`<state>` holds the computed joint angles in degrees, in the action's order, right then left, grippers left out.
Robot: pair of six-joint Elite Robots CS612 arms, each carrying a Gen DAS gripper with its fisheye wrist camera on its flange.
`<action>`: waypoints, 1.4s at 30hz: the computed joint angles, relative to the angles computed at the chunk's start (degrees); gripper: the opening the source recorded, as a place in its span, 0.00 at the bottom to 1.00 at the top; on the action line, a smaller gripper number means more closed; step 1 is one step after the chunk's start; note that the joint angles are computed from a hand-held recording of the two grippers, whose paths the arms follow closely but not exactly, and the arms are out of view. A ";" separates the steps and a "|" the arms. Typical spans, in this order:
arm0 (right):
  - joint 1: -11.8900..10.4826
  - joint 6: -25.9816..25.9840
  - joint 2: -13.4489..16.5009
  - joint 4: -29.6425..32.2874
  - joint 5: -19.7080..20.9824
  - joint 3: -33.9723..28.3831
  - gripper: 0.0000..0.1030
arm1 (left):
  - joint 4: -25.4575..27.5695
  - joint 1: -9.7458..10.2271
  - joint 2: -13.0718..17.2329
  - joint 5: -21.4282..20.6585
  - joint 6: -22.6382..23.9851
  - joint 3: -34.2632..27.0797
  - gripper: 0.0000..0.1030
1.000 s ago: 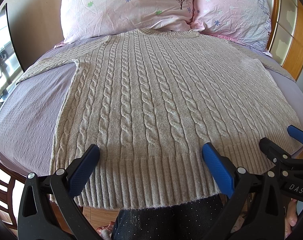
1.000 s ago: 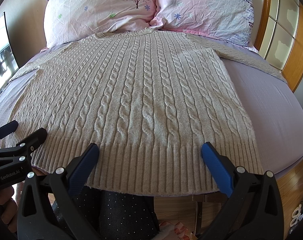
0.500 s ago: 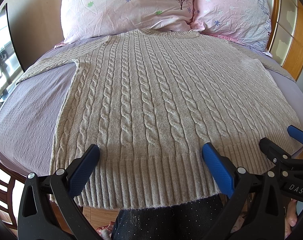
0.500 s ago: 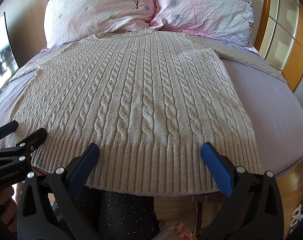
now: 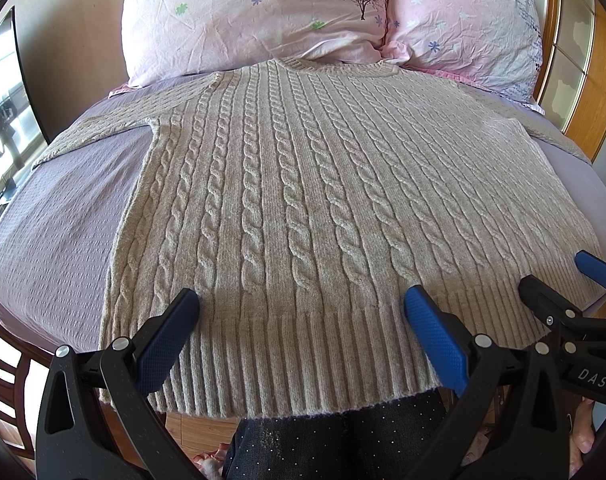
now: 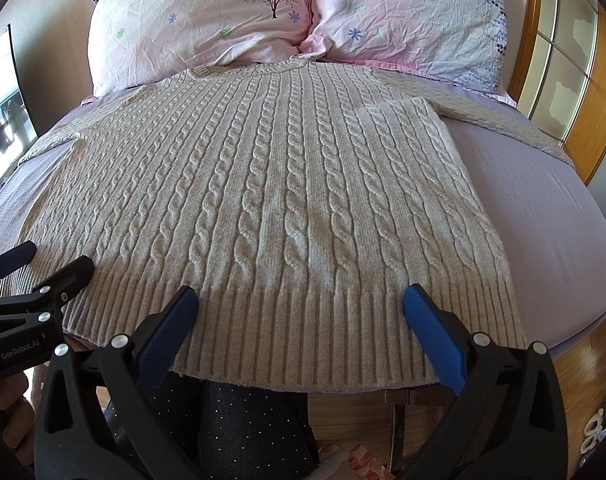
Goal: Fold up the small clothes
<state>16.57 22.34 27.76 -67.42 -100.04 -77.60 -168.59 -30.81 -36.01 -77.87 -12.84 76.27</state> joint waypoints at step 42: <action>-24.05 40.55 2.50 -11.80 6.40 1.93 0.37 | -20.03 2.66 4.59 3.12 1.23 -6.74 0.99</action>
<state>-7.47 62.89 30.26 -79.22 -93.63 -75.68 -188.61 -28.15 -31.42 -74.74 -11.61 69.54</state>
